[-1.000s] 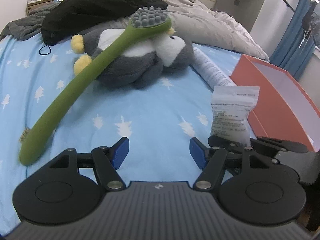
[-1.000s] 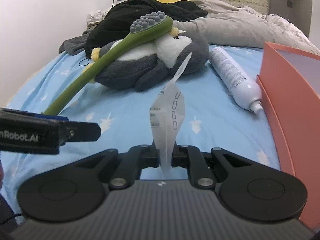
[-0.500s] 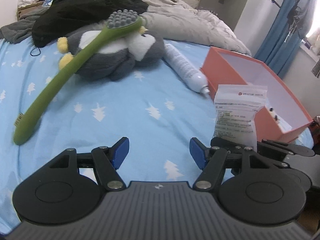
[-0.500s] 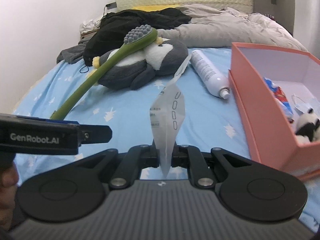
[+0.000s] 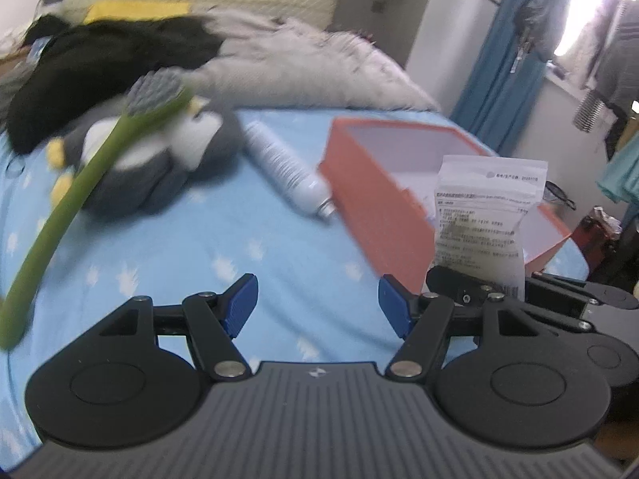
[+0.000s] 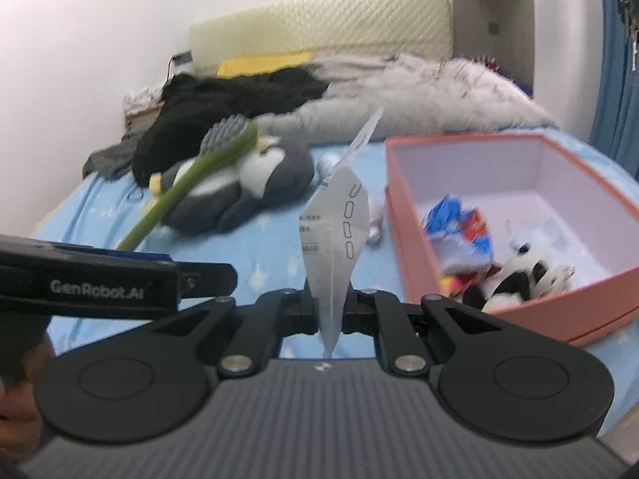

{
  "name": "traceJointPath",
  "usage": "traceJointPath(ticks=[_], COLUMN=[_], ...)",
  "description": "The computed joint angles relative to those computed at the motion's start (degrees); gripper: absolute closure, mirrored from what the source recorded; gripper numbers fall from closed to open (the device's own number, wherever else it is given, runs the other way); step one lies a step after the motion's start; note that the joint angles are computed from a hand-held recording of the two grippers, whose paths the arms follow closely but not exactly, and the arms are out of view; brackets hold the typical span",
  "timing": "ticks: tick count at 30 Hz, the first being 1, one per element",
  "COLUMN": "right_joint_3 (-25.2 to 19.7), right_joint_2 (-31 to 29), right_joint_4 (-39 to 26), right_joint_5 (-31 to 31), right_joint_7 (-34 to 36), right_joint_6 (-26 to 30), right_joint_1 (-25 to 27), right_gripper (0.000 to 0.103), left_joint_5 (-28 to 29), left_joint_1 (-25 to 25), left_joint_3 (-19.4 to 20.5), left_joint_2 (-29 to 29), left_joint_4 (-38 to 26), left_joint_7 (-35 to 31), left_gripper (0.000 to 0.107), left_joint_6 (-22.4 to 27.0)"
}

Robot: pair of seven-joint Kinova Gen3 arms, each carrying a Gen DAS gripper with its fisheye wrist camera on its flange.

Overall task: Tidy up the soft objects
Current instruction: 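Lift and carry the clear packet with the right tool over the box, then lower the packet into the box and open the right tool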

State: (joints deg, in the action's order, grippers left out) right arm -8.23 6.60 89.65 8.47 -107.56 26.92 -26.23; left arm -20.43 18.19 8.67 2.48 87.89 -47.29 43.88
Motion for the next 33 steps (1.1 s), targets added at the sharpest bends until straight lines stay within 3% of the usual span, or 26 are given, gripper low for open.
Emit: traceJointPath(ticks=[3, 10, 15, 23, 26, 29, 33], right_joint_3=[0.64, 1.5, 0.75, 3.31, 3.95, 4.72, 5.15], right_joint_2=[-0.77, -1.64, -1.82, -0.59, 1.49, 4.09, 7.3], right_joint_4=[-0.42, -2.03, -3.99, -7.93, -11.09, -14.85, -19.04], right_joint_5=[0.66, 2.58, -2.32, 2.04, 1.73, 0.54, -1.52], right_joint_7=[-0.52, -1.48, 1.97, -0.25, 0.23, 0.66, 3.12], right_joint_6=[-0.96, -1.96, -1.24, -0.11, 2.25, 5.71, 10.54], right_joint_1=[0.52, 2.13, 5.8, 5.9, 6.85, 7.93, 9.41], right_gripper=[0.092, 0.092, 0.092, 0.092, 0.092, 0.092, 0.091], left_joint_5=[-0.52, 4.15, 2.96, 6.83, 10.61, 9.63, 11.94], left_joint_1=[0.44, 0.7, 2.37, 3.42, 2.68, 4.76, 4.11], left_joint_3=[0.22, -0.74, -1.48, -2.18, -1.97, -3.97, -4.22], left_joint_2=[1.16, 4.33, 6.23, 11.79, 15.57, 18.06, 22.5], left_joint_4=[-2.74, -9.23, -13.72, -22.91, -27.65, -29.83, -35.26], left_joint_7=[-1.09, -5.84, -6.68, -11.97, -15.32, -14.87, -17.2], left_gripper=[0.036, 0.036, 0.036, 0.036, 0.036, 0.036, 0.036], left_joint_6=[-0.08, -0.04, -0.01, 1.44, 3.21, 3.33, 7.17])
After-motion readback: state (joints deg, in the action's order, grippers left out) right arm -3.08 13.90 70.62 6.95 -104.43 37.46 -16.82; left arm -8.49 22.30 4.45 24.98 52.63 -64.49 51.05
